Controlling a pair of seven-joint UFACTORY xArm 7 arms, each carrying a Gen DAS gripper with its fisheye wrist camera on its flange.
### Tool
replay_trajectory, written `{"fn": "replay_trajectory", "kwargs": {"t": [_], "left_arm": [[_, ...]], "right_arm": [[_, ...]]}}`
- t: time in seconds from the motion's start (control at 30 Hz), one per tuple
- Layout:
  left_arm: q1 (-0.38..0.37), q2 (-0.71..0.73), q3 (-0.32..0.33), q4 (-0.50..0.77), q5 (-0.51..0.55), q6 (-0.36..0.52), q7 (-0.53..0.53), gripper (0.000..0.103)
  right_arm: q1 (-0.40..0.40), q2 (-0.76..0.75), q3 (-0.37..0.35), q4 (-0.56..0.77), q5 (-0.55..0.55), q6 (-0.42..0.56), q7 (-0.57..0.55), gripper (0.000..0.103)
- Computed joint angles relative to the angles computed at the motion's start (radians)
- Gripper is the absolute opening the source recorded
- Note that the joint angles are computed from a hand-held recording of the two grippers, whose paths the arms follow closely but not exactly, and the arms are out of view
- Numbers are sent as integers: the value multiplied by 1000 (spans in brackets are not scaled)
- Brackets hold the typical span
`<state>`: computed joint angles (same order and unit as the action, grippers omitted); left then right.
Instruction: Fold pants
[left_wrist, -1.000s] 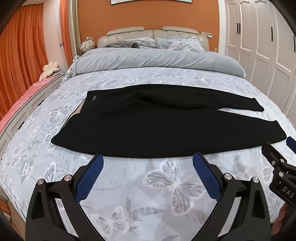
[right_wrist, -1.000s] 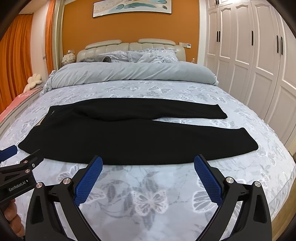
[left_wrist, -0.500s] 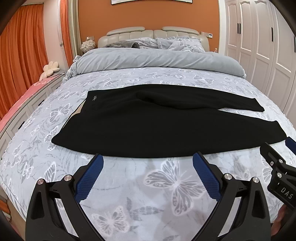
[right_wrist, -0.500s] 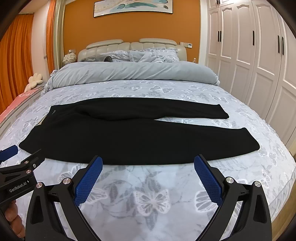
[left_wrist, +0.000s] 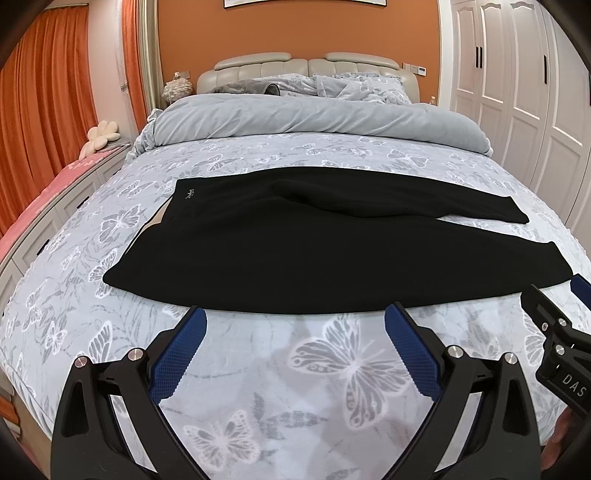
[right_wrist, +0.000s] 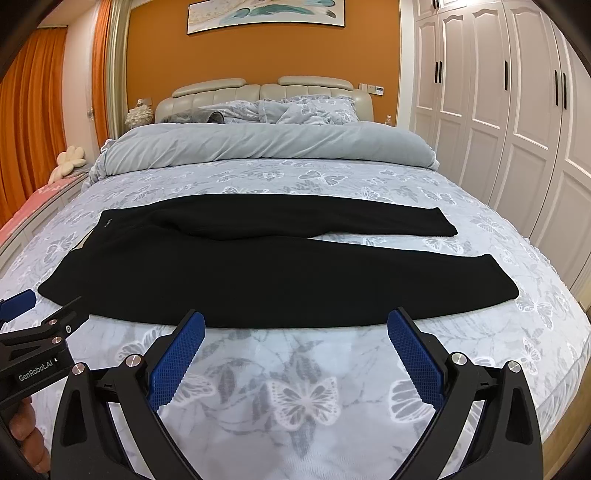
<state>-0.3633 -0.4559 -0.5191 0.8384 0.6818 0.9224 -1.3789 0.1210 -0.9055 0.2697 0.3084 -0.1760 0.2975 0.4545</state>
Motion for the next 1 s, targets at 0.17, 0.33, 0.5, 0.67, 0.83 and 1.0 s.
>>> {"fn": "replay_trajectory", "kwargs": {"t": [0.17, 0.33, 0.5, 0.67, 0.83, 1.0], "left_arm": [[0, 0, 1, -2, 2, -2, -1, 95], [0, 0, 1, -2, 2, -1, -2, 95], [-1, 0, 1, -2, 2, 0, -1, 95], [-1, -2, 3, -3, 2, -2, 0, 95], [-1, -2, 3, -4, 1, -2, 1, 95], [-5, -4, 17, -12, -15, -9, 16, 95]], "right_arm": [[0, -1, 1, 0, -2, 0, 3, 98], [2, 0, -2, 1, -1, 2, 2, 98], [2, 1, -3, 1, -2, 2, 1, 98], [3, 1, -3, 1, -1, 1, 3, 98], [4, 2, -3, 2, -1, 2, 1, 98], [19, 23, -14, 7, 6, 6, -9, 98]]}}
